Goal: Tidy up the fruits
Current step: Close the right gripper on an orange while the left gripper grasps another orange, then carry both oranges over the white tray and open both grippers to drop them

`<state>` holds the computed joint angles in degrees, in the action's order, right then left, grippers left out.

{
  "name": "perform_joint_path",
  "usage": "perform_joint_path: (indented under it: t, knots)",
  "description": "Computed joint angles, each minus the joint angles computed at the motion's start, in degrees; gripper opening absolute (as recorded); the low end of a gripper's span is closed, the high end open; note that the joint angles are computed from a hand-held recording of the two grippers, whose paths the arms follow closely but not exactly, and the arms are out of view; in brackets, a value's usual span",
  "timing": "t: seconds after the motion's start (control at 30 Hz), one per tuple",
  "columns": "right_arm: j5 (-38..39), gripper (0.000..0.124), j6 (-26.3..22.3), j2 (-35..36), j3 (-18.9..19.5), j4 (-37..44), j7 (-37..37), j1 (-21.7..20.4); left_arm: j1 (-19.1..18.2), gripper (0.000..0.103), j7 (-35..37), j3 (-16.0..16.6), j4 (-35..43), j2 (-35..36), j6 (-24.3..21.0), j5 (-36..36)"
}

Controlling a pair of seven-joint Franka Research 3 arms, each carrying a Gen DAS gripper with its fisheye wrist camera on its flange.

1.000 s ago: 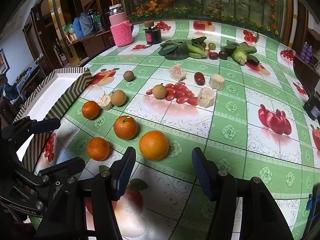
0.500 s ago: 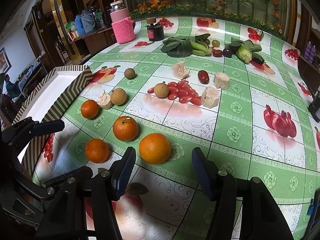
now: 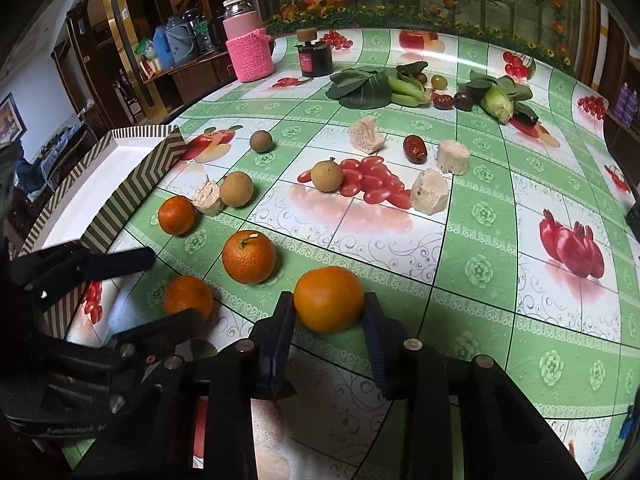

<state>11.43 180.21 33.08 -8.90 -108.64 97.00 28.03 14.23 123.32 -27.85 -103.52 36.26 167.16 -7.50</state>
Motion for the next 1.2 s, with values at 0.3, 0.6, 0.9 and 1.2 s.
perform_joint_path:
  t: [0.3, 0.6, 0.9, 1.2]
  knots:
    - [0.74, 0.034, 1.17, -1.38, -1.33, -2.00, 1.04, 1.34, 0.92, 0.027, -0.36, -0.42, -0.04, -0.44, -1.69, -1.64]
    - [0.71, 0.034, 1.65, -2.69, -0.34, -1.70, 0.55, 2.32, 4.01, 0.027, 1.70, -1.67, -1.67, -4.07, -2.90, -7.12]
    - [0.47, 0.034, -0.37, -1.08, 5.51, 4.28, -2.74, -0.21, 3.51, 0.027, 2.11, 3.29, -1.02, -7.30, -6.79, -12.37]
    - [-0.79, 0.034, -5.80, 5.42, 10.51, 17.47, -6.78, -1.13, 0.70, 0.027, -3.46, 11.26, 2.92, -6.03, -4.62, -8.00]
